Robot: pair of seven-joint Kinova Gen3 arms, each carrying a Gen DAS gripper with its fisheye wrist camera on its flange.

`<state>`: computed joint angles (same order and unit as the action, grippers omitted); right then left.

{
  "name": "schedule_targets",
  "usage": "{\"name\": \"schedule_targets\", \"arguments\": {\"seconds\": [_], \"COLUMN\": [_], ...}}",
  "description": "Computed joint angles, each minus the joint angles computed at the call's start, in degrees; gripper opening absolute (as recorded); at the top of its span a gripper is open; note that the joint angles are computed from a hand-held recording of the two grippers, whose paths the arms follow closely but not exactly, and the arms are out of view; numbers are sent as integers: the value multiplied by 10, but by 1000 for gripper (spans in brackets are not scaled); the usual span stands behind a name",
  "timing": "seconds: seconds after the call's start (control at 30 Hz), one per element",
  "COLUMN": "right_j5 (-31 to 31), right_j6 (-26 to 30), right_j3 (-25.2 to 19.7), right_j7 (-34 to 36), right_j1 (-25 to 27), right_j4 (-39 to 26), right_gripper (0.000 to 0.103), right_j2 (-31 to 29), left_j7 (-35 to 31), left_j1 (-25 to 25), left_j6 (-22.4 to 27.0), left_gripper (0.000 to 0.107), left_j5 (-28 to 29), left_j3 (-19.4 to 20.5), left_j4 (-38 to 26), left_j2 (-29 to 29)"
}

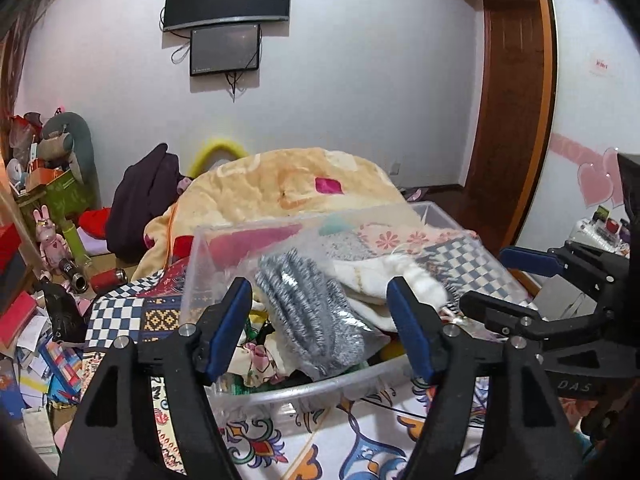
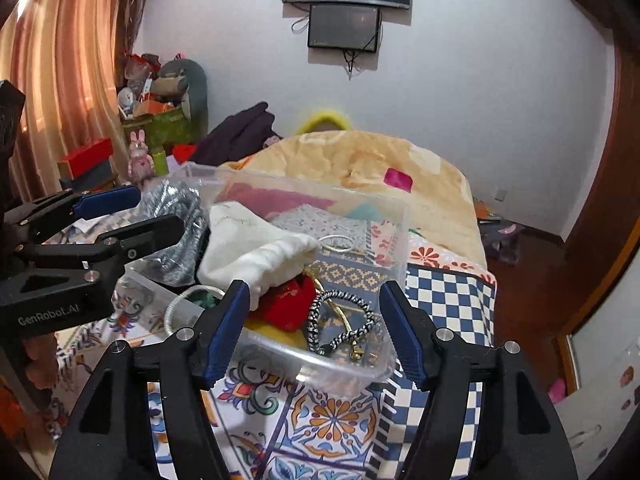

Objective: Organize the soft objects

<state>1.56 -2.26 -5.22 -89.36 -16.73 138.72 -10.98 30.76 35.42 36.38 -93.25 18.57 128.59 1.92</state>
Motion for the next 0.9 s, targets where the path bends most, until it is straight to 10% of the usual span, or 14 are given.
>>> {"name": "schedule_targets", "arguments": {"seconds": [0.7, 0.9], "right_j5": [-27, -34], "right_j6": [-23, -53], "right_j3": [-57, -71], "right_j7": [-47, -63], "right_j1": [30, 44], "right_j4": [33, 45], "right_gripper": [83, 103], "right_j2": [-265, -277], "left_j7": [-48, -58], "left_j1": [11, -6], "left_j6": [172, 188], "left_gripper": [101, 103], "left_j5": [68, 92], "left_j3": [152, 187], "left_j4": [-3, -1], "left_j2": [-175, -200]}}
